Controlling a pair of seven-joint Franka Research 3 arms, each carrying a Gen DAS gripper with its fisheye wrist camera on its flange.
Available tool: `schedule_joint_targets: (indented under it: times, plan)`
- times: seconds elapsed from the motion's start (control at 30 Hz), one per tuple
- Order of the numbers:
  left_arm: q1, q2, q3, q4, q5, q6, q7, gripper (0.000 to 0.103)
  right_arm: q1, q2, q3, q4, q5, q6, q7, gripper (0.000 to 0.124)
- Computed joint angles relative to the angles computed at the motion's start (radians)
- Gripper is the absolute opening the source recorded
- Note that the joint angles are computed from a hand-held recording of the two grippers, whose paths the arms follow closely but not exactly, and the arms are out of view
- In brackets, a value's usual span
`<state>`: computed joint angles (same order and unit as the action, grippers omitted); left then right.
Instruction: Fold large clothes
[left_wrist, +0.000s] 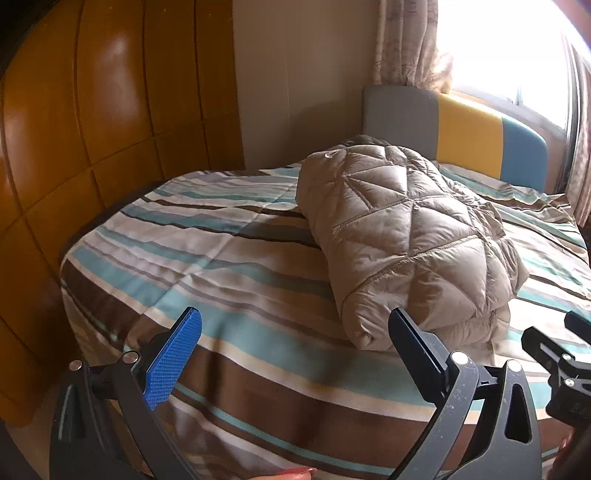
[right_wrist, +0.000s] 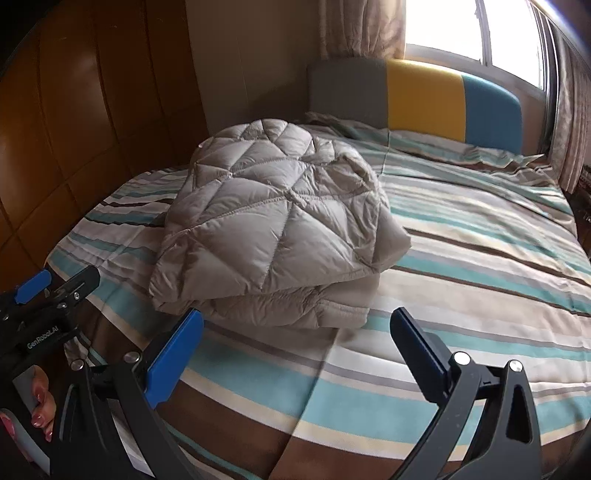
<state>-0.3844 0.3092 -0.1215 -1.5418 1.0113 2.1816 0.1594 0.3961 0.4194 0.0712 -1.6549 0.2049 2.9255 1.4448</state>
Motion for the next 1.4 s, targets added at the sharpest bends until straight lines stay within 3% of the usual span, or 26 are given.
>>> schedule_joint_targets:
  times: [0.27,1.4]
  plan:
    - [-0.01,-0.008,-0.01,-0.017,0.008,0.021,0.0,0.1,0.008,-0.041,-0.018,-0.053,-0.016,0.051,0.019,0.101]
    - [-0.024,-0.006,-0.007,-0.02,0.027,0.035,-0.011,0.1,-0.007,-0.038,-0.004,-0.053,0.007,0.031,0.004,0.101]
